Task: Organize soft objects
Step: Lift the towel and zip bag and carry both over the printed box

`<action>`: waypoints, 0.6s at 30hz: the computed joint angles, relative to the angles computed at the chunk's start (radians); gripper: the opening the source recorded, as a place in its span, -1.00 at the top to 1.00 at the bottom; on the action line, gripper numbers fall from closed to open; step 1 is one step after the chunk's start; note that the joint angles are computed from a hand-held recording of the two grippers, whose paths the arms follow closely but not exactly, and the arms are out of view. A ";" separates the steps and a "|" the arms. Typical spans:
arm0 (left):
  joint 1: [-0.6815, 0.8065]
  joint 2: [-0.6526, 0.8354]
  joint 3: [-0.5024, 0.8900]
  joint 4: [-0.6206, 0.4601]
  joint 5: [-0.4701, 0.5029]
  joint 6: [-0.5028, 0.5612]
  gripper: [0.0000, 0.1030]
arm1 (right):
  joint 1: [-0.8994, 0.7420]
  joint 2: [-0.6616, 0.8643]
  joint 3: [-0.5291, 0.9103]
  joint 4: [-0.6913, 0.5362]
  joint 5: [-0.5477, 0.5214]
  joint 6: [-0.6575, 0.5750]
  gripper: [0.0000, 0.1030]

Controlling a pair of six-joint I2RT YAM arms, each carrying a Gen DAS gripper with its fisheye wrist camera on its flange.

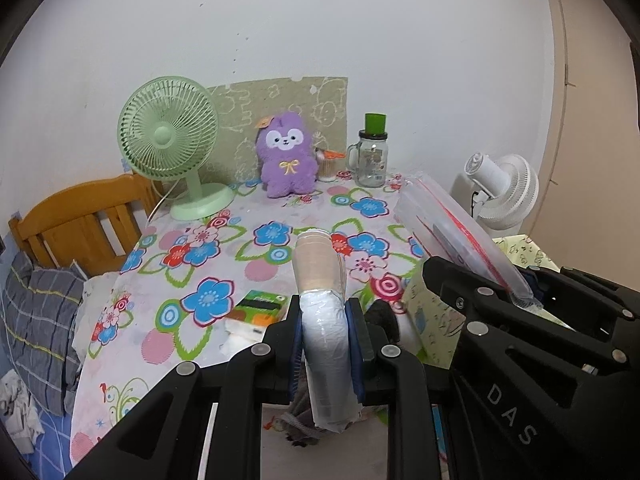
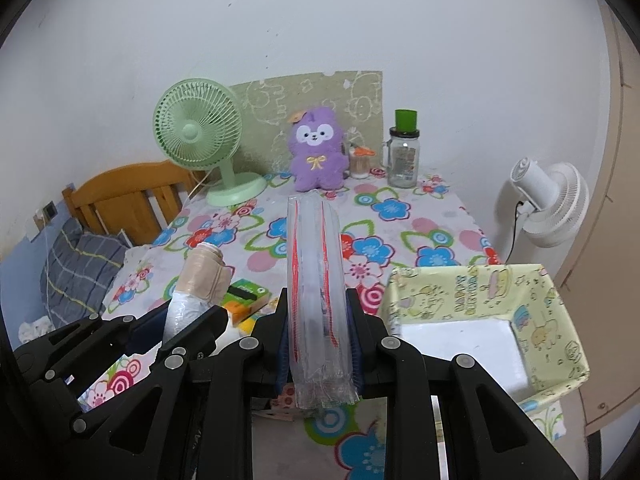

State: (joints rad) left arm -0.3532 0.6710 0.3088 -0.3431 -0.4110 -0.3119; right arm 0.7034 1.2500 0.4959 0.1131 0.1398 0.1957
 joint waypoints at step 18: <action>-0.285 0.313 0.128 0.140 -0.165 -0.136 0.64 | -0.296 -0.138 -0.048 -0.049 -0.177 -0.139 0.47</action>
State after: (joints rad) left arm -0.6381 0.9838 0.4371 -0.2030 -0.5764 -0.4478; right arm 0.4072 1.1123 0.4479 0.0639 -0.0369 0.0569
